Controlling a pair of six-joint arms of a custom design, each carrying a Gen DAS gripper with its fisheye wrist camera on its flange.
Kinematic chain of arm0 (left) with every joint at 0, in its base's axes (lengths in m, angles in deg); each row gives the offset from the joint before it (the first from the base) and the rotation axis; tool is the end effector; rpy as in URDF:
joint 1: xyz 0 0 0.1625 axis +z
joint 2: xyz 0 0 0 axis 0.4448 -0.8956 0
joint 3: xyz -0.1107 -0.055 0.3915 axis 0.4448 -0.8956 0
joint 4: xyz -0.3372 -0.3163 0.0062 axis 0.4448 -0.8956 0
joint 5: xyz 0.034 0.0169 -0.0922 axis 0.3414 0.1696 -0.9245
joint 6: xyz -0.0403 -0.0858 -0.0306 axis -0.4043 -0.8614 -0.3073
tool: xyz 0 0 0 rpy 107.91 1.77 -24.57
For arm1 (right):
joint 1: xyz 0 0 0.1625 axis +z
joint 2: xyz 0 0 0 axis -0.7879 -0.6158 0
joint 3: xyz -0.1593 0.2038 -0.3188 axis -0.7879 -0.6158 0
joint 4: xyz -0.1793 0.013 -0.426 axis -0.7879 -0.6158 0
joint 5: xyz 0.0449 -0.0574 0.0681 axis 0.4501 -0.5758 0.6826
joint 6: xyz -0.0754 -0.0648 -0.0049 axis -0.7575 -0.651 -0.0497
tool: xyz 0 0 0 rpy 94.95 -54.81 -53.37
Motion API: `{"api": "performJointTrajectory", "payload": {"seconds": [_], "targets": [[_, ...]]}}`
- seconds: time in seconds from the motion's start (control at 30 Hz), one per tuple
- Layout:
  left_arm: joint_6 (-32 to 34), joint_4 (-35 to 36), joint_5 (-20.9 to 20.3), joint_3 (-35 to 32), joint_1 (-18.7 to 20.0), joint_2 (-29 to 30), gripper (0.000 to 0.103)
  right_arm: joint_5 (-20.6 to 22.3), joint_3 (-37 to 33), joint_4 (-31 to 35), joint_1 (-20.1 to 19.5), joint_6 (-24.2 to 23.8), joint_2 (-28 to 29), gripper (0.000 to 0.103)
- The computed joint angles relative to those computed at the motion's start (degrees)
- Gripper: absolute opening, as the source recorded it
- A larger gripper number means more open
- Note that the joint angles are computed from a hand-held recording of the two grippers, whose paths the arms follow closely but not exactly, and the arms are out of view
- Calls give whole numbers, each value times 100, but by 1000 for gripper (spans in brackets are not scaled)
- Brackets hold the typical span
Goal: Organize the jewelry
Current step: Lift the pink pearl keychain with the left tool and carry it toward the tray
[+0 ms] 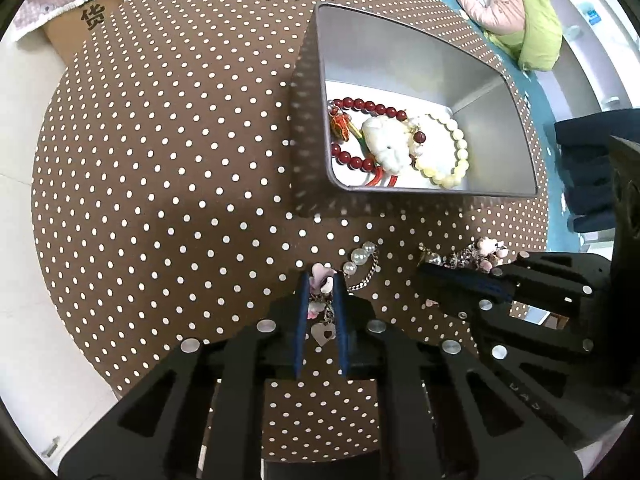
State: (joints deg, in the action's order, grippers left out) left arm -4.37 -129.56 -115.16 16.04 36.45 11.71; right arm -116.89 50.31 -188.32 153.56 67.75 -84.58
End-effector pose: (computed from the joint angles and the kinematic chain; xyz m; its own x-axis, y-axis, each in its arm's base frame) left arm -0.1478 -0.6851 0.2159 -0.8499 0.1519 -0.5045 0.1687 0.9856 0.0126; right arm 0.2490 -0.7457 0.0134 -0.8499 -0.3622 0.3826 -0.3607 0.9294 0.0786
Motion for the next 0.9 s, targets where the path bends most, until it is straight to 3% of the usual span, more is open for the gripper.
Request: {"api": "performJointTrajectory", "payload": {"seconds": [0.23, 0.6, 0.9], "targets": [[-22, 170, 137, -99, -56, 180, 14, 7, 341, 82, 40, 185, -371, 4], [-93, 191, 315, -241, -259, 522, 12, 47, 767, -35, -44, 90, -773, 4], [-533, 1, 292, -57, -278, 323, 11, 318, 746, 10, -14, -120, -787, 4]]}}
